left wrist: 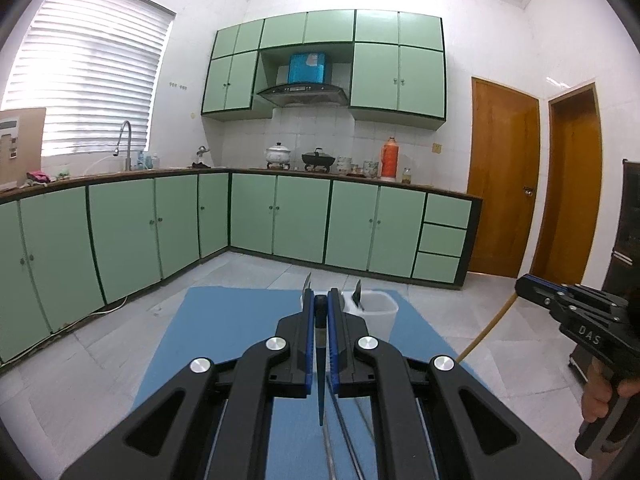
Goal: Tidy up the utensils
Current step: 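Carry both chopsticks over the white holder and open both tools to drop them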
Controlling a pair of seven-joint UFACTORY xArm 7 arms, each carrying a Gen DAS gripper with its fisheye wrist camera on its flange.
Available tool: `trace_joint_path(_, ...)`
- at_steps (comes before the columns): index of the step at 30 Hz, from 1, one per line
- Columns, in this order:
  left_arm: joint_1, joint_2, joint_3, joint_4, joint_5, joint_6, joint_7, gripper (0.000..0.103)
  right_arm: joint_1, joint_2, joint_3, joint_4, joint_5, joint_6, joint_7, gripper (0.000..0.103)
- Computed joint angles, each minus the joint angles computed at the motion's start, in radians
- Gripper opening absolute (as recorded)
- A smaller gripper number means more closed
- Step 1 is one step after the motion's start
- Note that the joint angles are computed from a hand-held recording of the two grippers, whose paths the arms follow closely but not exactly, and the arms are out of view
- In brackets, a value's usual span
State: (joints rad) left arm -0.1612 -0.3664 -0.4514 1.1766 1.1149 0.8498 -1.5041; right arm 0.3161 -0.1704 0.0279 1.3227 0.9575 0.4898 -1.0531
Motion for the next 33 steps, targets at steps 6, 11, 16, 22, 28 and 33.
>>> trace_joint_path(6,0.010,0.035,0.012,0.075,0.039,-0.020,0.023,0.006,-0.014,0.055,0.008,0.129,-0.014,0.038,0.017,0.006)
trace_joint_path(11,0.017,0.090,0.021,0.182,0.122,-0.031,0.027,0.006,-0.040,0.125,0.027,0.283,-0.005,0.065,0.039,0.006)
trace_joint_path(16,-0.006,0.193,0.044,0.317,0.237,-0.010,0.030,0.006,-0.073,0.248,0.079,0.476,-0.059,0.080,0.102,0.006)
trace_joint_path(22,-0.053,0.334,0.122,0.443,0.278,-0.025,0.039,0.006,-0.070,0.437,0.138,0.691,-0.261,0.067,0.256,0.006)
trace_joint_path(28,-0.088,0.442,0.227,0.502,0.208,-0.089,0.072,0.006,-0.063,0.607,0.174,0.847,-0.408,0.112,0.393,0.006)
trace_joint_path(33,-0.117,0.505,0.302,0.526,0.152,-0.120,0.096,0.006,-0.059,0.703,0.196,0.925,-0.500,0.140,0.479,0.006)
